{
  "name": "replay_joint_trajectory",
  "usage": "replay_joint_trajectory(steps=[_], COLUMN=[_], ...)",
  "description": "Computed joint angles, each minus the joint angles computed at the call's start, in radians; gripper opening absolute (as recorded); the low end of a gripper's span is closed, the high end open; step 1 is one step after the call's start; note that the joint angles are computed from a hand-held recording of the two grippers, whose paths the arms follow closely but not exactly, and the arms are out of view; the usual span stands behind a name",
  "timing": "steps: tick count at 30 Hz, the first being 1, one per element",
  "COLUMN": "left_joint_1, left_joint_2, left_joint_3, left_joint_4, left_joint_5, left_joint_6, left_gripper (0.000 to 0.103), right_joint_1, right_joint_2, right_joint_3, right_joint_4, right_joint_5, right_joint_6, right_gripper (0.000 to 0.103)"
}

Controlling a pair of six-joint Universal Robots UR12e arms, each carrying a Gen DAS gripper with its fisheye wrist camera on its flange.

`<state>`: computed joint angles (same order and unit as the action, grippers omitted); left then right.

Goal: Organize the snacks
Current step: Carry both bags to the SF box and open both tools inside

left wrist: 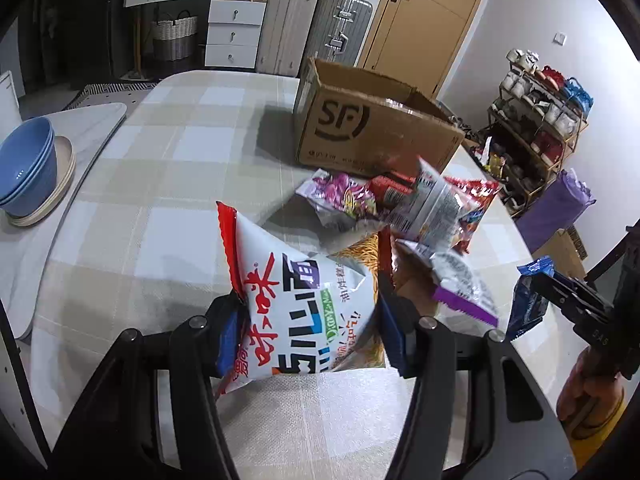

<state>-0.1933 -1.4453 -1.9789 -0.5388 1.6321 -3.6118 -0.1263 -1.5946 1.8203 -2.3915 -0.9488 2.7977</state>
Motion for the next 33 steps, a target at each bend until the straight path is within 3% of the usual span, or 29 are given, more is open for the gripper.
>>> replay_joint_trajectory(steps=[9,21,27,33], left_joint_1=[0.035,0.063,0.074,0.086], left_joint_2=[0.009,-0.063,-0.137,-0.258], left_joint_3=[0.057,0.216,0.342,0.512], left_joint_4=[-0.030,-0.101,-0.136,-0.186], left_joint_5=[-0.046,-0.120,-0.121,-0.126], left_joint_6=[0.065,0.170,0.197,0.213], left_gripper=[0.054,0.054,0.054,0.054], right_joint_1=[-0.009,0.007,0.042,0.086], right_joint_2=[0.020,0.103,0.175,0.275], right_joint_3=[-0.048,-0.198,-0.323,-0.480], right_joint_4=[-0.015,-0.047,-0.076,-0.045], right_joint_5=[0.081,0.162,0.171,0.166], right_joint_6=[0.055,0.113,0.141,0.170], right_gripper=[0.040,0.040,0.040,0.040])
